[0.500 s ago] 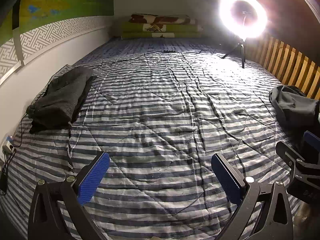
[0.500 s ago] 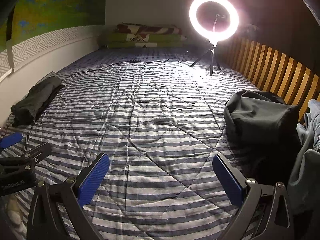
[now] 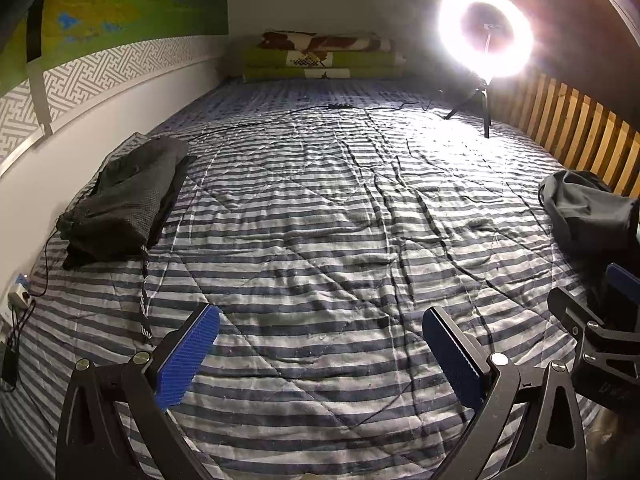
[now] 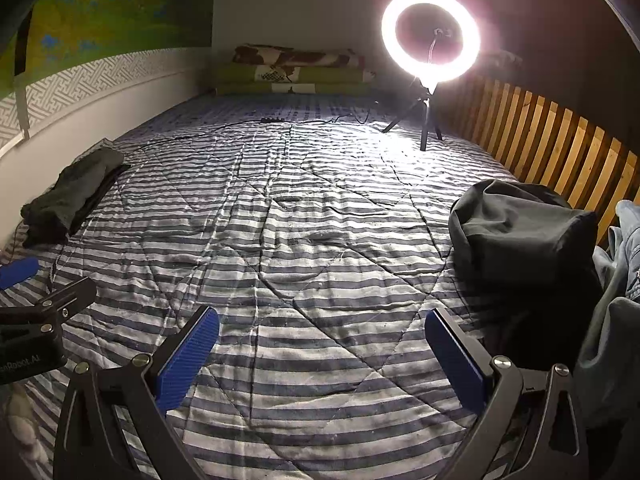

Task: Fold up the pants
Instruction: 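Move both tools toward the pile of dark clothes by the slats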

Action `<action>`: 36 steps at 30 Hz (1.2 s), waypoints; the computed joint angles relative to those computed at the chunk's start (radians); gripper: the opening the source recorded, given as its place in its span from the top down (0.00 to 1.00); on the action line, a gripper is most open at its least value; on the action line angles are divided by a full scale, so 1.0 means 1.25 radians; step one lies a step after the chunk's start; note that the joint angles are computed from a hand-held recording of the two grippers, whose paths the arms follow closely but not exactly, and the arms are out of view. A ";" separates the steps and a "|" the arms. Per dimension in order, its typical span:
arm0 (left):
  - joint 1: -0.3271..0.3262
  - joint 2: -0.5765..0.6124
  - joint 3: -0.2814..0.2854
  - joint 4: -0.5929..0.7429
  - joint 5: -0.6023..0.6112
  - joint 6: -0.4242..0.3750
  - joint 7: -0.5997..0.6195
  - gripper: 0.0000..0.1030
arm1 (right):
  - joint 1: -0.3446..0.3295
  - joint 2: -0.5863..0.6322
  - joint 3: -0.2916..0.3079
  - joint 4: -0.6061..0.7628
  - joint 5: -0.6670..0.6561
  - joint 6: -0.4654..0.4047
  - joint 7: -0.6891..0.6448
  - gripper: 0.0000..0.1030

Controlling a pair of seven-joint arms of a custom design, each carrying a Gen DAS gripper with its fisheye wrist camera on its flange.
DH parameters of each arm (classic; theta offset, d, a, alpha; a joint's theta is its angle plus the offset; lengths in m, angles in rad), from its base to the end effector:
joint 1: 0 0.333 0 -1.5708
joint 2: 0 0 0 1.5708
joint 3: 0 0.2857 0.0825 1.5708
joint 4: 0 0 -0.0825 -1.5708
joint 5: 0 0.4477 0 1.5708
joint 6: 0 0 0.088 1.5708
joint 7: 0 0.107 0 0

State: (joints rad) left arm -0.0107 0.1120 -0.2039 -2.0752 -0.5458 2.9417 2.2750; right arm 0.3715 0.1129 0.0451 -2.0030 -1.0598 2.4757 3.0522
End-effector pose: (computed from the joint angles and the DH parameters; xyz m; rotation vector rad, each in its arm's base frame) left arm 0.6512 -0.1052 0.3915 -1.3928 2.1335 -0.8747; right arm 0.6017 0.2688 0.3756 -1.4888 2.0502 -0.9595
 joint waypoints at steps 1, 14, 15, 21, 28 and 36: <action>0.000 0.000 0.000 0.000 0.002 0.001 -0.002 0.00 | 0.000 0.001 0.000 0.001 0.000 0.001 -0.001 0.02; 0.000 -0.013 -0.004 -0.009 -0.019 0.006 0.021 0.00 | 0.002 -0.004 0.001 0.000 0.000 -0.003 -0.002 0.02; -0.001 -0.017 -0.003 -0.011 -0.025 0.007 0.026 0.00 | 0.002 -0.007 0.001 -0.002 -0.001 -0.004 -0.001 0.02; -0.014 -0.054 0.004 -0.035 -0.088 0.014 0.081 0.00 | 0.000 -0.032 0.010 -0.016 -0.017 -0.016 0.013 0.02; -0.046 -0.104 0.032 -0.076 -0.136 0.025 0.134 0.00 | -0.002 -0.055 0.026 -0.028 -0.032 -0.038 0.021 0.02; -0.094 -0.197 0.082 -0.140 -0.186 0.039 0.165 0.00 | -0.008 -0.117 0.050 -0.064 -0.027 -0.056 0.034 0.02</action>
State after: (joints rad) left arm -0.1287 -0.1345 -0.1009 -2.2505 -0.7783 2.9907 2.4817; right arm 0.3614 -0.0337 0.1073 -2.0824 -1.0933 2.4055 3.0942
